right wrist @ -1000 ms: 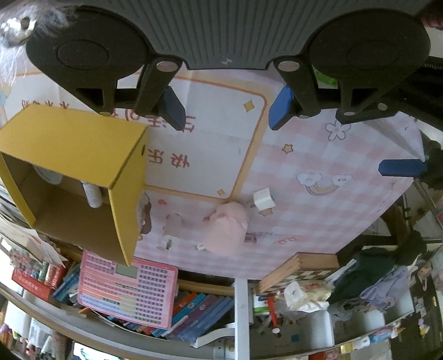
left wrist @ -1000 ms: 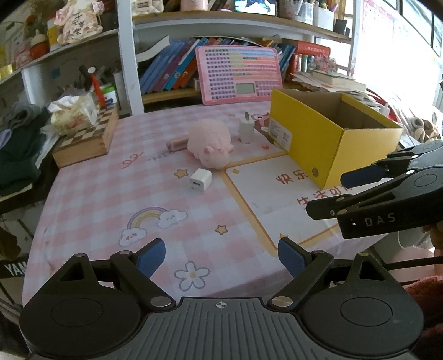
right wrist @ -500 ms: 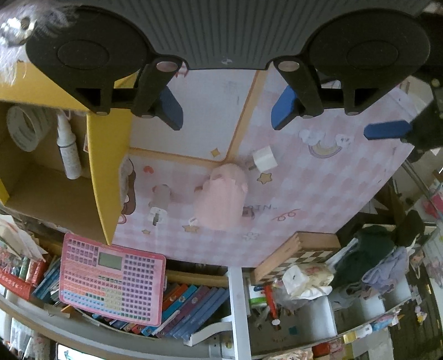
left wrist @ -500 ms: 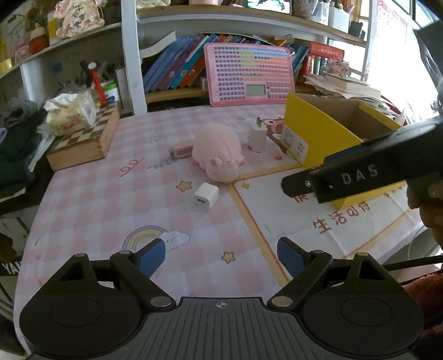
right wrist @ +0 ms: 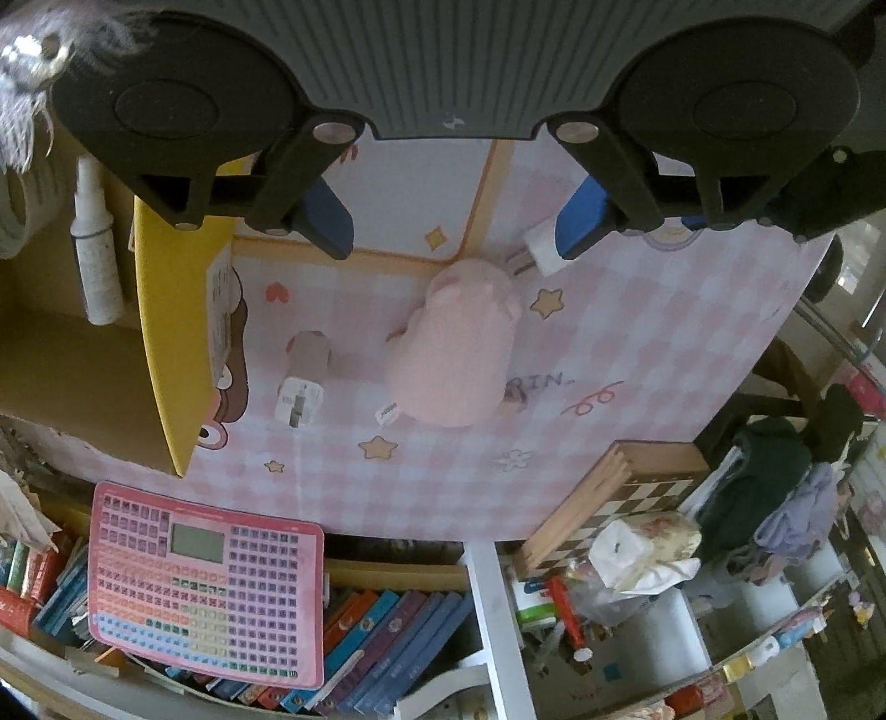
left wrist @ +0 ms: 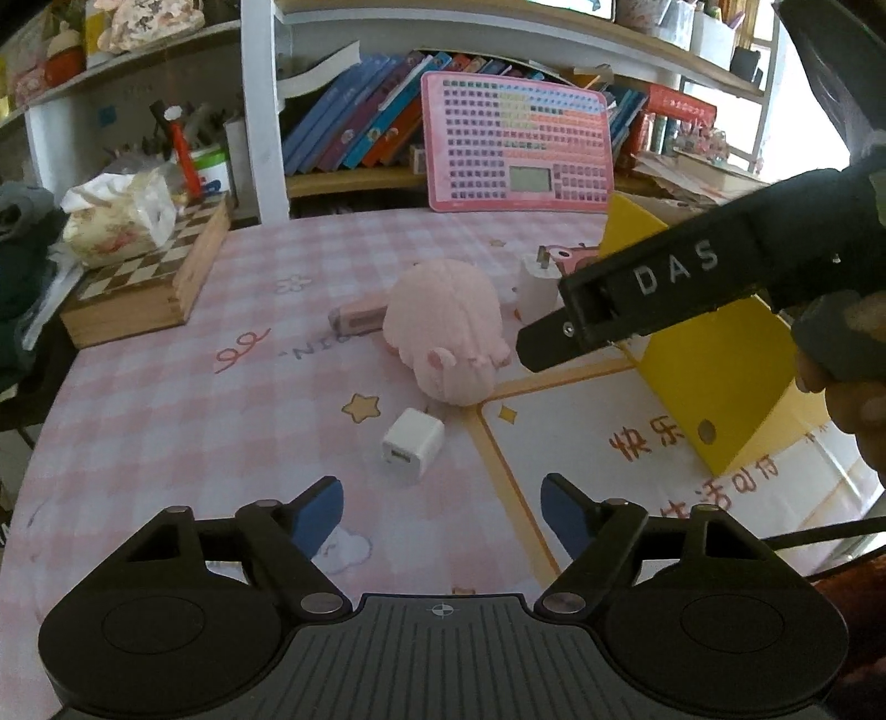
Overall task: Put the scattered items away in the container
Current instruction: 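Grasp the white charger with left tool while right tool grasps the pink plush pig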
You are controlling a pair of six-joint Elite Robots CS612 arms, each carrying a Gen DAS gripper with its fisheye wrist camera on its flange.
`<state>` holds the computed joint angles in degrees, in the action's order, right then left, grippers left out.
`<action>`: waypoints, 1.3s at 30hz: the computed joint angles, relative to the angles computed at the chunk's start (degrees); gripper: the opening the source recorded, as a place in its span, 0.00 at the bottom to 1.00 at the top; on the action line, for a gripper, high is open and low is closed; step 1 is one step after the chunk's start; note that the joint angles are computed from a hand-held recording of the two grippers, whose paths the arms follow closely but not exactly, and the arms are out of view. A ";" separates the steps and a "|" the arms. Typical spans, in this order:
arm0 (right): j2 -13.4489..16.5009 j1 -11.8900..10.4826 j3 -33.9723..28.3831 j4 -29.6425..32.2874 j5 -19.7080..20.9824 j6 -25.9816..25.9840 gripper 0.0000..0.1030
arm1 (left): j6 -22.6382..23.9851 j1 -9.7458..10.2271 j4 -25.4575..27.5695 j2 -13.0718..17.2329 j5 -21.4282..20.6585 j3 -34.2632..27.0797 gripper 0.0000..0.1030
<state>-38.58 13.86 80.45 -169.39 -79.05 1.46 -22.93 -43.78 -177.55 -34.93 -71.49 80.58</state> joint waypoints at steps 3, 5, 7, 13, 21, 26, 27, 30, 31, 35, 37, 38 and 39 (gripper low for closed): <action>1.02 -0.38 -2.13 1.90 1.23 1.15 0.78 | 0.21 0.37 0.89 1.03 -0.31 -1.77 0.74; 1.75 -0.58 -3.68 3.41 2.37 2.16 0.78 | 0.52 0.59 1.50 1.68 -0.52 -2.91 0.72; 2.42 -0.63 -5.04 4.52 2.96 2.47 0.79 | 0.80 0.80 2.15 2.32 -0.69 -4.03 0.71; 4.52 -0.70 -9.05 7.74 4.13 3.37 0.79 | 0.71 1.48 4.45 3.98 -1.79 -6.99 0.63; 7.58 -0.24 -15.00 13.20 4.30 4.79 0.79 | -1.19 2.32 7.50 5.35 -2.11 -9.56 0.51; 9.65 0.19 -18.54 15.67 3.54 4.21 0.79 | -2.23 2.75 8.89 5.96 -3.18 -10.60 0.45; 10.06 0.26 -19.23 16.25 3.19 4.13 0.79 | -2.42 2.81 9.04 6.09 -3.36 -10.76 0.44; 11.32 0.42 -21.30 18.00 2.34 4.49 0.78 | -2.14 2.87 8.60 6.38 -3.21 -11.07 0.40; 11.69 0.46 -21.85 18.44 2.06 4.67 0.76 | -2.09 2.91 8.53 6.45 -3.28 -11.18 0.36; 12.66 0.27 -23.19 20.68 3.26 5.63 0.60 | -2.31 2.94 8.15 6.49 -3.43 -11.18 0.33; 12.48 0.26 -22.72 20.03 3.36 5.44 0.56 | -2.51 2.91 8.33 6.33 -3.33 -11.00 0.33; 12.31 0.26 -22.52 19.98 3.42 4.97 0.56 | -2.77 2.91 8.43 6.17 -3.46 -10.80 0.33; 12.08 0.19 -22.18 19.80 3.80 4.82 0.55 | -3.09 2.89 8.38 6.02 -3.57 -10.55 0.33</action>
